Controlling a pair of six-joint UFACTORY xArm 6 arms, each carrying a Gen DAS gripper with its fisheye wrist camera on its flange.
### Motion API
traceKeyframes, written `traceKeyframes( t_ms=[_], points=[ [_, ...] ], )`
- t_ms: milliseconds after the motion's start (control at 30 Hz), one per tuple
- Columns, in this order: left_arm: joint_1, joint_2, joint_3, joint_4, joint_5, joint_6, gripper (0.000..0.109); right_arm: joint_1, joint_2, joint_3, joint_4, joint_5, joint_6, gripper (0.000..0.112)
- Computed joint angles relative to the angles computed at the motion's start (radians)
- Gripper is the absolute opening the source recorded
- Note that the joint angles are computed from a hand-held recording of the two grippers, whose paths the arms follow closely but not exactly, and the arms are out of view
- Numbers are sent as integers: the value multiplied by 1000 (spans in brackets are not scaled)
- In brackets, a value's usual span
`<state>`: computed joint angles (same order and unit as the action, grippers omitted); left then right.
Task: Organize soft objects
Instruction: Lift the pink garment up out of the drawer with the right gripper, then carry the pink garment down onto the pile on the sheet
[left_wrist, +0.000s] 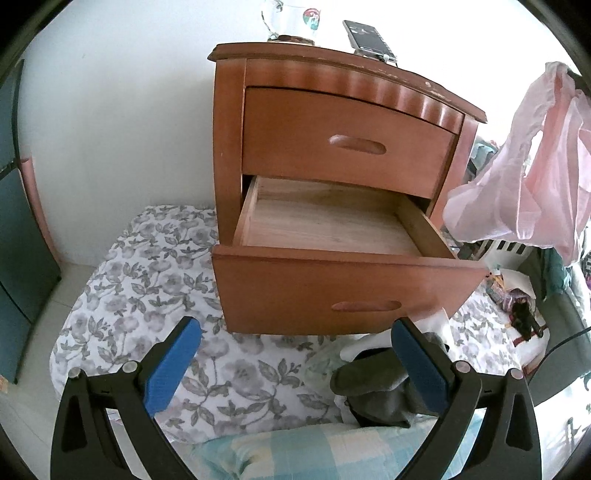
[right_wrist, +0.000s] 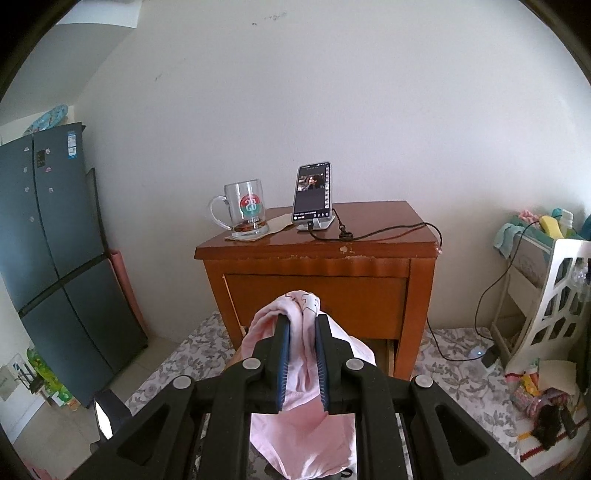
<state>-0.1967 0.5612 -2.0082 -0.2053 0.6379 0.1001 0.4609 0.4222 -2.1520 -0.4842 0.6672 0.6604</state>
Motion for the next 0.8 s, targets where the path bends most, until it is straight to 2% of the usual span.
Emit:
traceKeyframes(
  t_ms=[467,633,800],
  points=[
    [-20,15,-30,67,35,-32,103,-20,-58,215,79,-60,-19,14],
    [-24,27,-45,72,49,-34,103,-25,-42,248,142,-45,-52,14],
    [-23,36,-54,76,63,-43,103,-29,5,254,207,11,-83,14]
  ],
)
